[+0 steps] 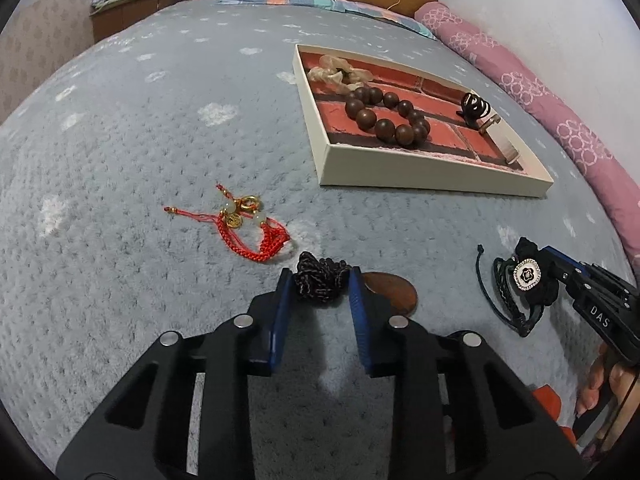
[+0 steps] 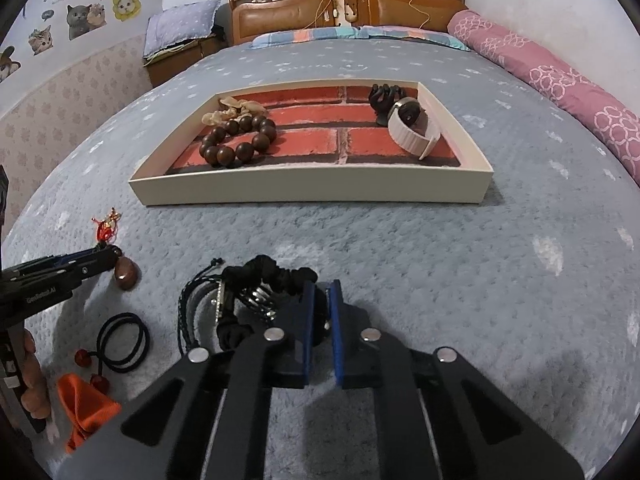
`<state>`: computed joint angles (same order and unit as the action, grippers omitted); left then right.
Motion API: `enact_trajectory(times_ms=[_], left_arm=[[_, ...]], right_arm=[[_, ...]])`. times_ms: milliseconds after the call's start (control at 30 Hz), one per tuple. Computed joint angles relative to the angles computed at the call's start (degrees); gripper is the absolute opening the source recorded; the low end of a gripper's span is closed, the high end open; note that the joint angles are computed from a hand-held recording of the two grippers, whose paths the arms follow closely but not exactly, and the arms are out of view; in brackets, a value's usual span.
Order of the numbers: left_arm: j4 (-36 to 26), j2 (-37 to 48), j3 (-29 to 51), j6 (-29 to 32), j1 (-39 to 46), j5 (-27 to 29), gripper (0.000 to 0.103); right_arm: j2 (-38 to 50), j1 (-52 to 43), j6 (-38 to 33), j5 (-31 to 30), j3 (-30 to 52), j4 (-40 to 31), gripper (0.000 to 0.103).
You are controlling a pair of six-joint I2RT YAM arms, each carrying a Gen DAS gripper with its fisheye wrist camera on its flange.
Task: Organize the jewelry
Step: 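Grasp the dark beaded tassel pendant with the left tool while the right tool grasps black hair ties, then carry the pendant and hair ties into the tray and open both tools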
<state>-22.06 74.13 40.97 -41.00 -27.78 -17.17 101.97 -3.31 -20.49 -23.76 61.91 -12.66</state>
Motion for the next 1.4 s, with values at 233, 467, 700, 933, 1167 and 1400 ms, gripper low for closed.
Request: enact_trajectory(times_ms=[233, 467, 700, 933, 1167, 1400], left_arm=[[-0.09, -1.49, -0.84, -0.69, -0.5, -1.0, 0.023], [-2.51, -6.54, -2.16, -1.69, -0.34, -1.88, 0.022], [-8.13, -11.68, 0.54, -1.77, -1.68, -4.66, 0.021], [-12.69, -12.66, 6.76, 2.24, 1.12, -3.84, 0.021], [-14.71, -8.76, 14.86, 6.64, 2.98, -3.79, 0.021], [-14.16, 0.25, 23.53, 10.35, 4.3, -3.63, 0.021]], right_arm=[[0.26, -2.42, 0.39, -0.88, 1.4, -0.01, 0.006], [0.4, -4.46, 0.23, -2.21, 3.41, -0.73, 0.006], [-0.23, -4.66, -0.57, -2.8, 5.03, -1.06, 0.006], [-0.1, -4.65, -1.08, -3.35, 9.37, -2.84, 0.006], [1.76, -3.86, -0.98, -2.98, 16.22, -5.22, 0.006], [6.56, -1.86, 0.46, -1.59, 25.92, -8.04, 0.006]])
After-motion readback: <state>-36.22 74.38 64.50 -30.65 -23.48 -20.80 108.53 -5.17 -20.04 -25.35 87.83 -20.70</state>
